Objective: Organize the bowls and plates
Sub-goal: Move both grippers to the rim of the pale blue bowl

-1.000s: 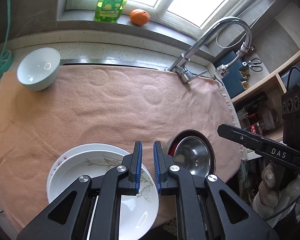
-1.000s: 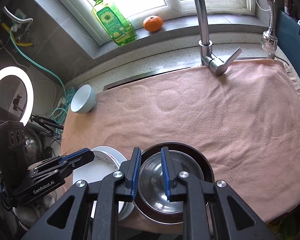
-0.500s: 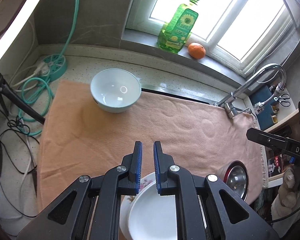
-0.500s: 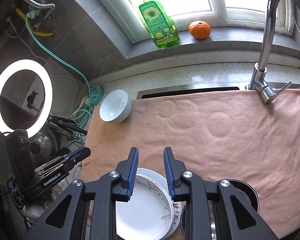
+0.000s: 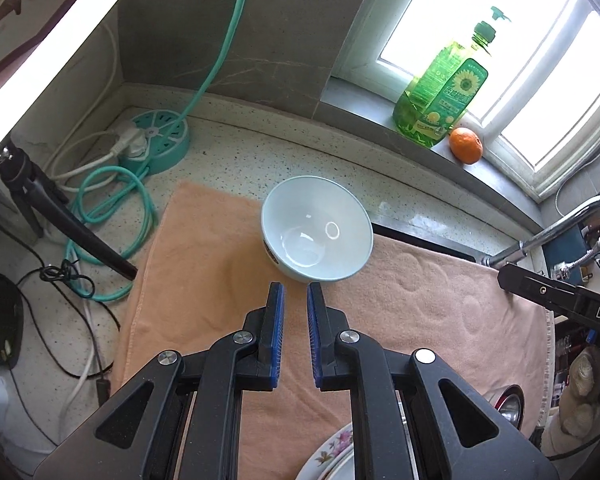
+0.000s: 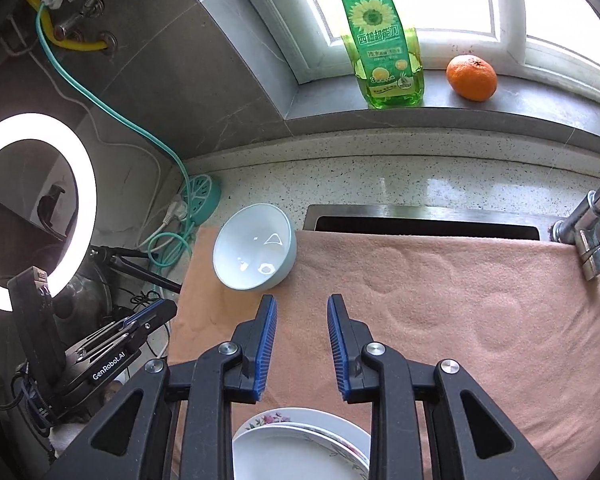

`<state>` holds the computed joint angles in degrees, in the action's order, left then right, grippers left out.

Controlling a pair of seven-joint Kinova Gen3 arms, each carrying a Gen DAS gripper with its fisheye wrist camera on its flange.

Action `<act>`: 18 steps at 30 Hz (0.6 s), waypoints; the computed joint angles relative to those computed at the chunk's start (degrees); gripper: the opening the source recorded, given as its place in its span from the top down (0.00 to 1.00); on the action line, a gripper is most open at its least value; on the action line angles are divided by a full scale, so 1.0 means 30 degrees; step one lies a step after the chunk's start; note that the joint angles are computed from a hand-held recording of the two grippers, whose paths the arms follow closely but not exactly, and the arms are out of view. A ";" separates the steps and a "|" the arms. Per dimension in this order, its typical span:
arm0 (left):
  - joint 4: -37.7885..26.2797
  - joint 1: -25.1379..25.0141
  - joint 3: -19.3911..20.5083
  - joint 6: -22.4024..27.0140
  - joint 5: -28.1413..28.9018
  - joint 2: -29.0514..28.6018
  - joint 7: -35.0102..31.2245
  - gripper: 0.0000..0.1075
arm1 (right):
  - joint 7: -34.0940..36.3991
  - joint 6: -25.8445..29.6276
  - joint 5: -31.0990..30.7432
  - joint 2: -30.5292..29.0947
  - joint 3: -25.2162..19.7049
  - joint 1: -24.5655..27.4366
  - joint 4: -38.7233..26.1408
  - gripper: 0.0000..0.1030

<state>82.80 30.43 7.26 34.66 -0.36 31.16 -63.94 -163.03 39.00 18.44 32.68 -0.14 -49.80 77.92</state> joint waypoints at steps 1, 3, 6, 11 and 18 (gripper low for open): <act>-0.0269 -0.0176 0.0088 0.0127 0.0164 0.0245 -0.0034 0.91 | 0.0327 0.0030 -0.0160 0.0295 -0.0180 0.0276 -0.0312 0.77; -0.0803 -0.0378 0.0104 0.0401 0.0330 0.0717 -0.0083 0.91 | 0.0956 0.0155 -0.0565 0.0868 -0.0417 0.0729 -0.0917 0.77; -0.1495 -0.0697 0.0214 0.0735 0.0640 0.1323 -0.0290 0.91 | 0.1867 0.0053 -0.1282 0.1557 -0.0660 0.1326 -0.1514 0.77; -0.2487 -0.0699 0.0001 0.1288 0.0674 0.2096 -0.0309 0.86 | 0.3084 -0.0136 -0.2273 0.2429 -0.0694 0.1938 -0.2235 0.77; -0.4273 -0.0782 -0.0138 0.2414 0.0964 0.3317 -0.0087 0.85 | 0.4521 -0.0275 -0.3750 0.3672 -0.0845 0.2813 -0.3493 0.77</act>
<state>69.98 28.08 6.85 41.90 2.54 41.11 -64.20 -149.47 38.17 7.19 43.69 -2.67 -41.36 67.44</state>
